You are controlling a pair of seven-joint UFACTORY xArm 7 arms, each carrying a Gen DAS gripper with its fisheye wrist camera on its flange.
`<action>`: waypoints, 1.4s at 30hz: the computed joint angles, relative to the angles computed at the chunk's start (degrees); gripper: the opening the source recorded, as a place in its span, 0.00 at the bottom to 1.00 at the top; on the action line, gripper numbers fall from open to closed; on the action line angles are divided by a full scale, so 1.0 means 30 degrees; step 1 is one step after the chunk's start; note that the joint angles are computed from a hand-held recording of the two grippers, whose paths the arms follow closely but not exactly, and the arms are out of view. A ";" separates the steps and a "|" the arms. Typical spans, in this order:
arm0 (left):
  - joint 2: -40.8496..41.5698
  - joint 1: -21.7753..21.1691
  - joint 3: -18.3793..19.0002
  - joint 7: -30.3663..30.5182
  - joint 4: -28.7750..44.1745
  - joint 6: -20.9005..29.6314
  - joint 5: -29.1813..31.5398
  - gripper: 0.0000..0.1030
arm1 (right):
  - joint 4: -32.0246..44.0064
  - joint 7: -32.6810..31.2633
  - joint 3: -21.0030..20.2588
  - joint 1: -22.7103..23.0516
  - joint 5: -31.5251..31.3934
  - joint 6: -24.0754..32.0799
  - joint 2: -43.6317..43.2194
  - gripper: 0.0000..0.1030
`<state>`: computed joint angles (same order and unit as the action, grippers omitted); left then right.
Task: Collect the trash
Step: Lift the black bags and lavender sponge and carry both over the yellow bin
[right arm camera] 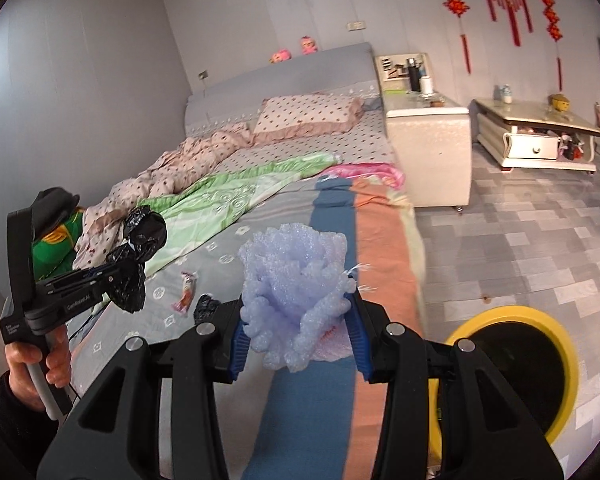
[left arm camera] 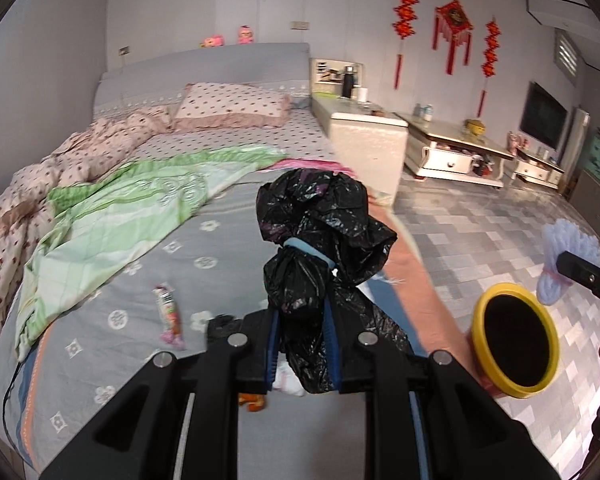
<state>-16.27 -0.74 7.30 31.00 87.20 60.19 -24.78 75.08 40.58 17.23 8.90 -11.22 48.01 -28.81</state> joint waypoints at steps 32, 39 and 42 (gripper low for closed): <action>0.0636 -0.5970 -0.4866 -0.3175 -0.0555 -0.1701 0.0760 0.17 | -0.5133 -0.4215 -0.5082 -0.4998 0.1894 0.2417 -0.8054 0.39; 0.1069 -0.6739 -0.5348 -0.3257 -0.2299 -0.2776 0.1193 0.17 | -0.7146 -0.4557 -0.5695 -0.5263 0.2314 0.2155 -0.8123 0.39; 0.1485 -0.6985 -0.5500 -0.3329 -0.2687 -0.3029 0.1313 0.18 | -0.8138 -0.4743 -0.6040 -0.5269 0.2611 0.1927 -0.8091 0.40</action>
<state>-11.81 -21.70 -9.20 21.01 79.13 51.10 -20.84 50.66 26.35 -0.89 -6.91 -3.39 53.79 -53.08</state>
